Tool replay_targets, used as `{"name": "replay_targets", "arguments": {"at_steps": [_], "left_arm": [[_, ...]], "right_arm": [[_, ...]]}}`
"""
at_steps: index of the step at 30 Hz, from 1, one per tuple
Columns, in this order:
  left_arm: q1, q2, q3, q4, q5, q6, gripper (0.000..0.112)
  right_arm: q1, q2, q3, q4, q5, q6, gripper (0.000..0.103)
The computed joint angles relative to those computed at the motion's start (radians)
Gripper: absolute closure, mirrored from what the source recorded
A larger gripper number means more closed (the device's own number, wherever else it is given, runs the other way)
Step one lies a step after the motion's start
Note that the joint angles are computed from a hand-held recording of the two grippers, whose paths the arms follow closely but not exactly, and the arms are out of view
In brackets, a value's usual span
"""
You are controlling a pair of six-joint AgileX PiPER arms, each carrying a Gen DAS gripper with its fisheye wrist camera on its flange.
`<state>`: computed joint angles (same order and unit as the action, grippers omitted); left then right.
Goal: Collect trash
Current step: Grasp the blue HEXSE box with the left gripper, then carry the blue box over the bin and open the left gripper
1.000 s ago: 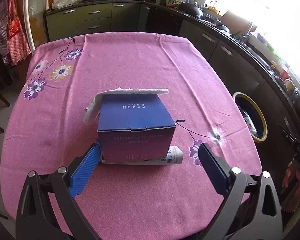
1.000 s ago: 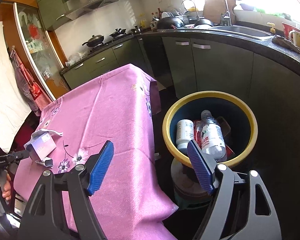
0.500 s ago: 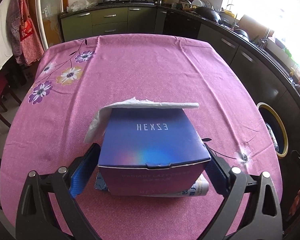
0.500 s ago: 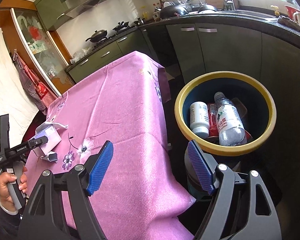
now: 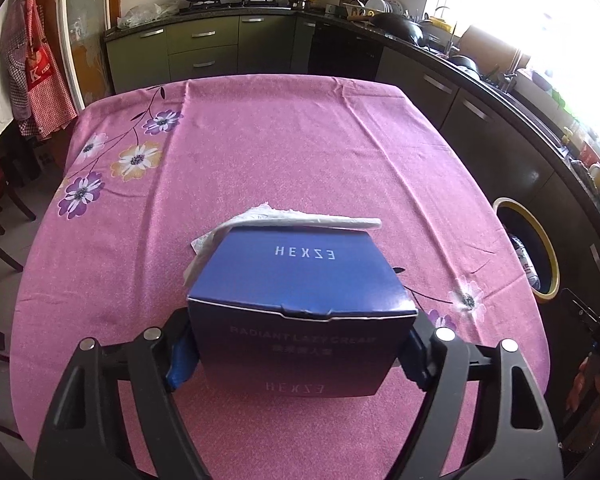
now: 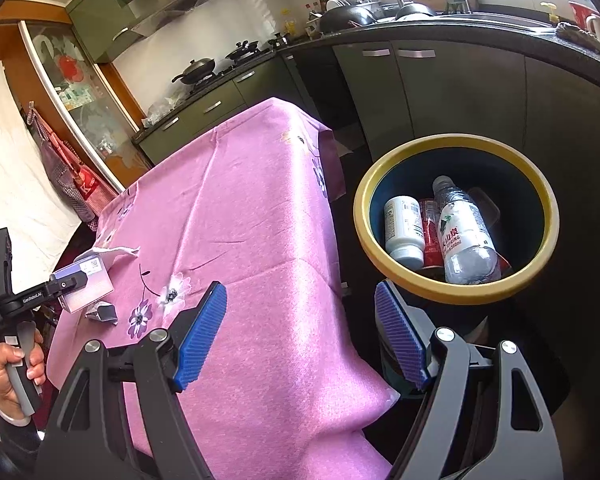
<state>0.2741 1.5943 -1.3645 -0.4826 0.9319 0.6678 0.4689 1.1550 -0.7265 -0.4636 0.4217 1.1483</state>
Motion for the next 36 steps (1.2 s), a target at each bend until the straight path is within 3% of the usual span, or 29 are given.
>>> {"name": "replay_targets", "arguments": {"at_steps": [10, 17, 23, 30, 33, 36], "left_arm": [[0.098, -0.106, -0.016, -0.083, 0.121, 0.121, 0.038], [0.094, -0.159, -0.044, -0.163, 0.238, 0.193, 0.038], [-0.147, -0.089, -0.109, -0.177, 0.282, 0.161, 0.037], [-0.539, 0.102, -0.256, -0.162, 0.216, 0.039, 0.037], [-0.691, 0.222, -0.375, -0.1, 0.156, -0.057, 0.037], [-0.793, 0.381, -0.563, -0.037, 0.159, -0.18, 0.037]], "right_arm": [[0.025, -0.015, 0.01, -0.056, 0.0, 0.066, 0.027], [0.06, -0.094, 0.035, -0.147, 0.074, 0.171, 0.027], [0.119, -0.215, 0.075, -0.259, 0.276, 0.313, 0.027], [0.097, -0.4, 0.163, -0.243, 0.386, 0.336, 0.027], [0.081, -0.471, 0.196, -0.225, 0.419, 0.326, 0.027], [0.042, -0.522, 0.222, -0.188, 0.424, 0.291, 0.027]]}}
